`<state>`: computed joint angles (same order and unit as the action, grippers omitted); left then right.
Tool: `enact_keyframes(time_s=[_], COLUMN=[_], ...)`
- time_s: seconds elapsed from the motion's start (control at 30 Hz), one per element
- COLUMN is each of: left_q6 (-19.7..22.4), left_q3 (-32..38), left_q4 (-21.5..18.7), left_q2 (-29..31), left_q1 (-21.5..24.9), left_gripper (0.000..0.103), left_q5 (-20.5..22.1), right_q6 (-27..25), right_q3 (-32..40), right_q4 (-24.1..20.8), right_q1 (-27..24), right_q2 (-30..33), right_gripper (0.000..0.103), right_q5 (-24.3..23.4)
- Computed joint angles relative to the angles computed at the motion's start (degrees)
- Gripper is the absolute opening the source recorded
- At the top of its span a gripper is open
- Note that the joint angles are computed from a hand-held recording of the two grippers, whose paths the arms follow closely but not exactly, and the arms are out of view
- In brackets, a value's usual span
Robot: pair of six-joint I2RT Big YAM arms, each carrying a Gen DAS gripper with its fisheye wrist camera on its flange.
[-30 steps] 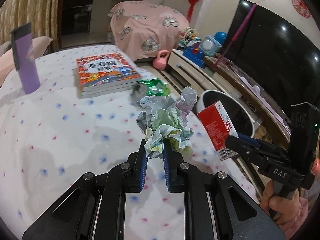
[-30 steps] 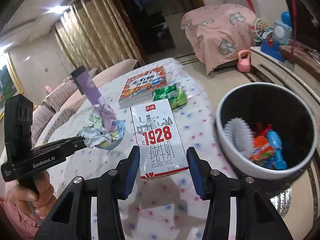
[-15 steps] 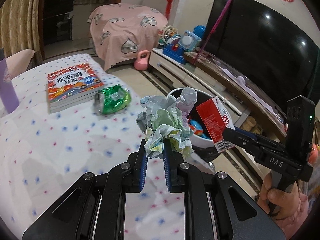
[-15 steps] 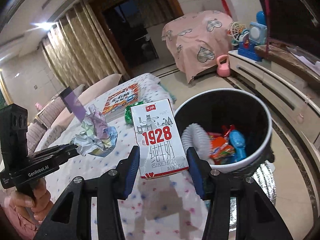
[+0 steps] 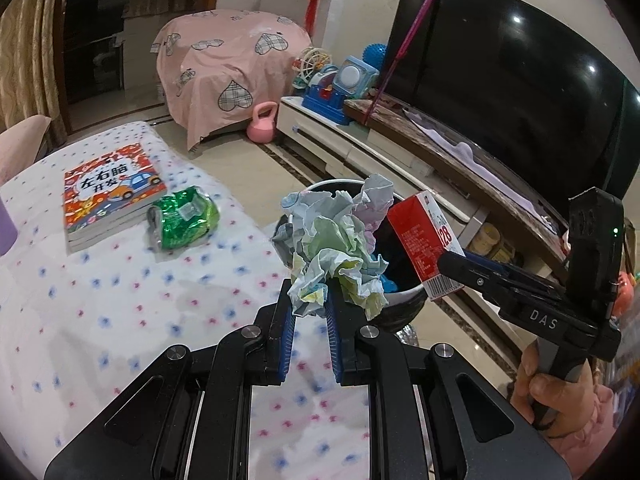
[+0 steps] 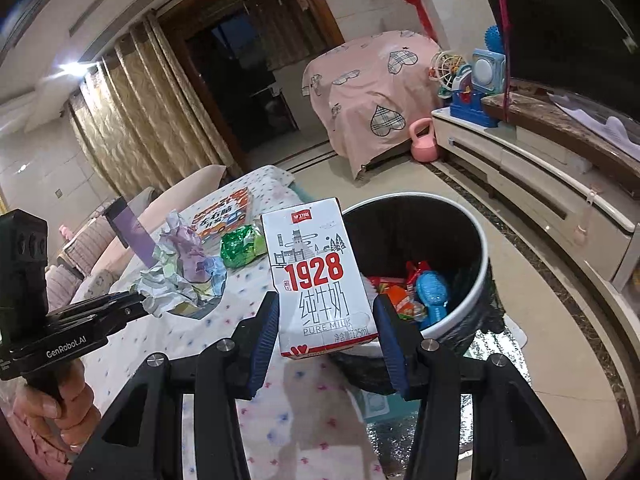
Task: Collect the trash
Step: 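Carry the paper and milk carton over the bin and release both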
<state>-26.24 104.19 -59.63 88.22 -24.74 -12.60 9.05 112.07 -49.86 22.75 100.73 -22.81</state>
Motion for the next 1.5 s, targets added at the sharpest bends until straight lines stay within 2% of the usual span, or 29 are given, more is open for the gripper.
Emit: enact_keyframes(time_s=[0.53, 1.5], left_q6=[2.33, 2.58], left_q3=[8.85, 26.49], left_q4=[-3.01, -11.85], left_q2=[6.98, 21.17], left_q1=[-1.17, 0.33], left_gripper=[0.014, 0.014], left_q5=[-0.41, 2.11], right_q6=[0.07, -3.05], right_q3=[0.94, 17.89], right_q4=[-0.59, -11.76], right_q1=[-2.21, -3.11], right_q2=[0.60, 12.15], right_gripper=[0.048, 0.048], right_q5=[0.45, 4.25])
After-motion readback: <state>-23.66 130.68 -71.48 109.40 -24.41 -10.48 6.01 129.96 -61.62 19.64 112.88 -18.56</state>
